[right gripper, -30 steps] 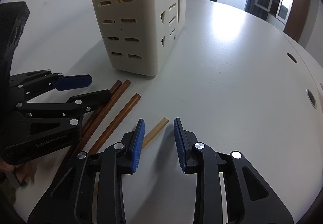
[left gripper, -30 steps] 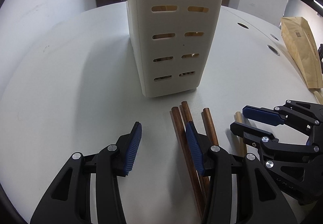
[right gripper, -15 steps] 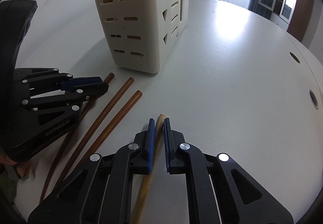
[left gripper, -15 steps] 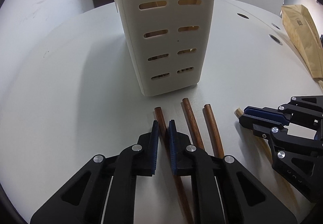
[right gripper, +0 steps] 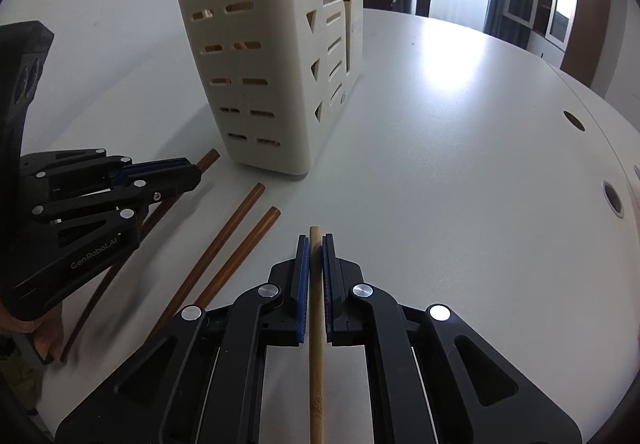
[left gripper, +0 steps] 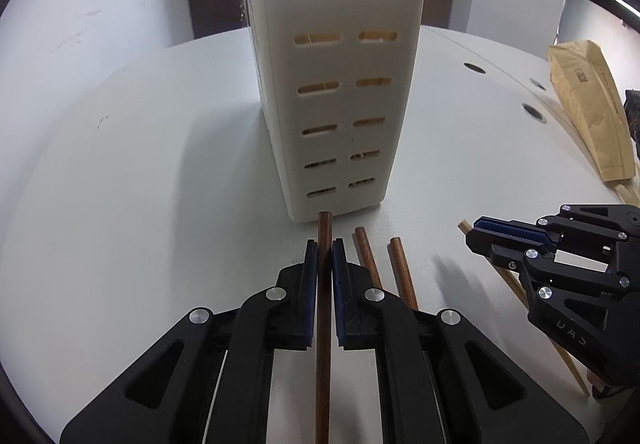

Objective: Organize utensils
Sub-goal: 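Lift both held chopsticks upright and carry them toward the holder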

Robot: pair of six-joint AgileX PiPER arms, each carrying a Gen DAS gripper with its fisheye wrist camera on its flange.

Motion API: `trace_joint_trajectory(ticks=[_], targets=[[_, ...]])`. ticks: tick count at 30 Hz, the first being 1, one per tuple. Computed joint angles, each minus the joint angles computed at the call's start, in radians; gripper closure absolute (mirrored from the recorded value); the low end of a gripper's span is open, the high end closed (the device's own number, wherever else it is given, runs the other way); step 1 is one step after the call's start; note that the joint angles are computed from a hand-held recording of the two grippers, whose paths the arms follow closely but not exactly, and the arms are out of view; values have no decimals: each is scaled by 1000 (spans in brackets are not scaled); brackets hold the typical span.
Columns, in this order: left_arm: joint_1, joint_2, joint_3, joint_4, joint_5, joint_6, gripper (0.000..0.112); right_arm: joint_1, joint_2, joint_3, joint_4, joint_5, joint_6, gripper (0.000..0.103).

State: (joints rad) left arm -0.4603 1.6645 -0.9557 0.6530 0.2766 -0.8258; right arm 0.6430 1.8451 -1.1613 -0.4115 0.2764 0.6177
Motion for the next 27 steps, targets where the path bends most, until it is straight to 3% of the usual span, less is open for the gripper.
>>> trace_joint_trajectory(ticks=[8,14,27], targets=[[-8,-115,61,198,-41,-218,105,4,-82,46,-137,-38,152,96],[4,-199,91,242,-57,-281,105,8,-129,43,-179,-43,181,96],[-59,-391,120,404,2,-445,105,26,-259,74,-409,-54,377,96]])
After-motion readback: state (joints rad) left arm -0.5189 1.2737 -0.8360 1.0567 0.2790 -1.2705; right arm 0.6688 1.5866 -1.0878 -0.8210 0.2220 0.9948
